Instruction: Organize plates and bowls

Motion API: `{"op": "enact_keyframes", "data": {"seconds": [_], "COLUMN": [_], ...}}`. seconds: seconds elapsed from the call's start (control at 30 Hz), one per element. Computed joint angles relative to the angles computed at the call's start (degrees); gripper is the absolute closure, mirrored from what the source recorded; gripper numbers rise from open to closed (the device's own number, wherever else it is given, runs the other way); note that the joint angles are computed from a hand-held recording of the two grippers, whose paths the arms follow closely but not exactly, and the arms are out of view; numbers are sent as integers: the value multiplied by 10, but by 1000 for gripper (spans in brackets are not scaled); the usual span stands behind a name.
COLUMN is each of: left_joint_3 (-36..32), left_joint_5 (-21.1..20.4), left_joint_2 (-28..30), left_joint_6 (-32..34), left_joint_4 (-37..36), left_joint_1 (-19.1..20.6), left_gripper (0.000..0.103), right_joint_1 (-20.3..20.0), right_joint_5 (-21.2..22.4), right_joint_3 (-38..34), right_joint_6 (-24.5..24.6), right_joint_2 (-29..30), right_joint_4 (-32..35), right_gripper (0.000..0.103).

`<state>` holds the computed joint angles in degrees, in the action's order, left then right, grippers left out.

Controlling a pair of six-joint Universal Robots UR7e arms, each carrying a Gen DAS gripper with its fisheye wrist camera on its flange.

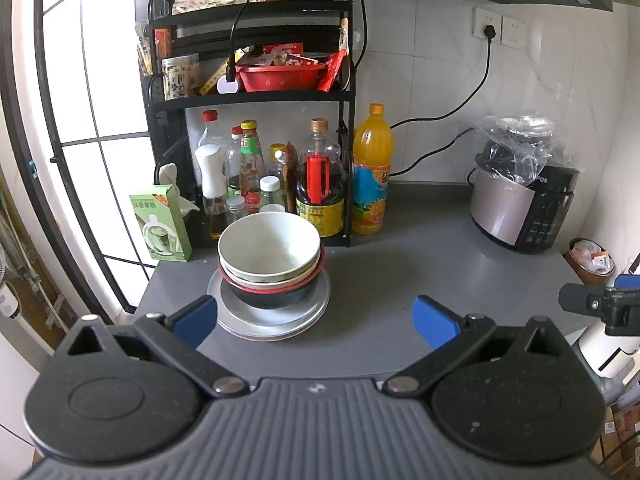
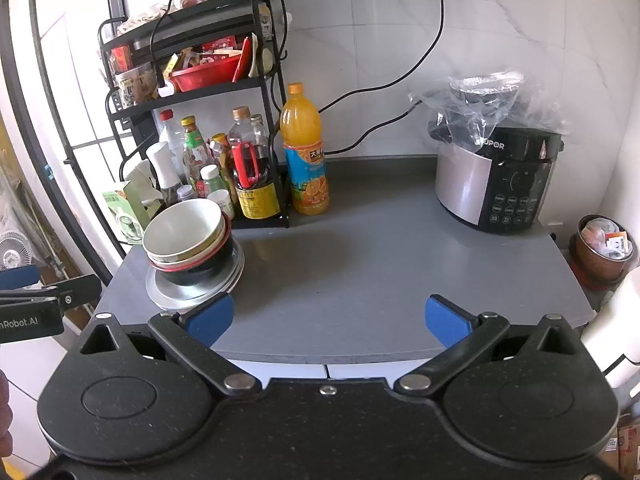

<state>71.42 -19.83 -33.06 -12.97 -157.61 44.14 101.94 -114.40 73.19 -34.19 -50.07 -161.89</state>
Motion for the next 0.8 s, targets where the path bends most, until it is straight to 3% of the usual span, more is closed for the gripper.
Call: {"op": "enact_keyframes", "data": {"seconds": [0.8], "left_joint_3": [5], "left_joint_5": [10], "left_joint_2": [-1], "left_joint_6": [-11], "left_joint_4": [-3], "left_joint_1": [-6], "left_gripper": [0], "right_joint_1": [1], "right_joint_5": [12], "right_joint_3": [4], "right_joint_6": [2], "right_joint_2": [-6], "right_joint_4": [-3], "right_gripper": [0]}}
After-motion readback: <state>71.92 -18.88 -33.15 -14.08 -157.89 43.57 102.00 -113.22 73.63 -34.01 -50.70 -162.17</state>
